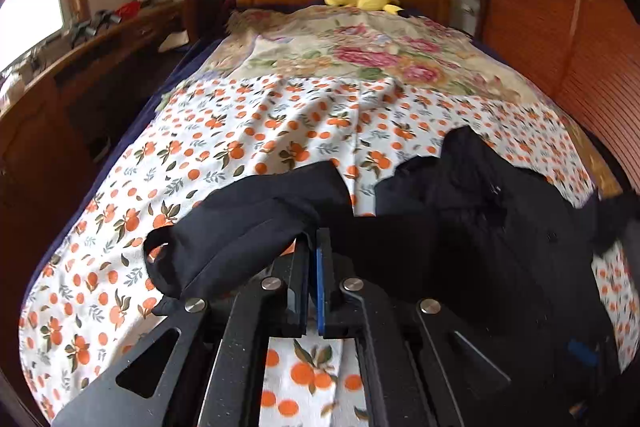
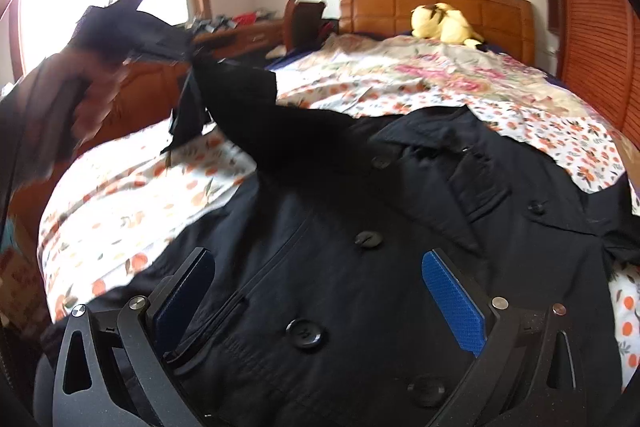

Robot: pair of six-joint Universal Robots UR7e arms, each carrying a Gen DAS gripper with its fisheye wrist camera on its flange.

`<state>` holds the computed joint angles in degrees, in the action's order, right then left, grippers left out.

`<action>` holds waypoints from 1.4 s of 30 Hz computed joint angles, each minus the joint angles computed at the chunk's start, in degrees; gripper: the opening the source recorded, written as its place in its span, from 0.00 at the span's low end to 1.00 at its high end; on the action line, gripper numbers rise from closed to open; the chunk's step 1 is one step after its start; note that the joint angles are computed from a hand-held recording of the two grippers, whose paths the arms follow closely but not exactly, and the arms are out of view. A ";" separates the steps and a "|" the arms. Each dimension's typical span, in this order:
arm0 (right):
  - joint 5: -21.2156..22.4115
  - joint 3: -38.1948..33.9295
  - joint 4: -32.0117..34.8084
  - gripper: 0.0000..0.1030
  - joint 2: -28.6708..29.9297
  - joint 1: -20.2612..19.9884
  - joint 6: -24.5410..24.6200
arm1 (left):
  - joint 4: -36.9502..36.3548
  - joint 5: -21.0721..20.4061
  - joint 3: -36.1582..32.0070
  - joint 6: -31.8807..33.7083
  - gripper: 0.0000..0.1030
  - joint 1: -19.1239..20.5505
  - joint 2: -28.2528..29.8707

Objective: Fold large clothes
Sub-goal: 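Lift the held sleeve with the left tool and fold it across the coat front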

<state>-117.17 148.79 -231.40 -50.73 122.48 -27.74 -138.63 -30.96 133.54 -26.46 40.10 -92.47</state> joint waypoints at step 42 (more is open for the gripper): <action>0.20 -1.48 5.49 1.00 -0.42 -1.57 -0.42 | -21.50 -5.00 7.81 9.61 0.77 22.23 -0.56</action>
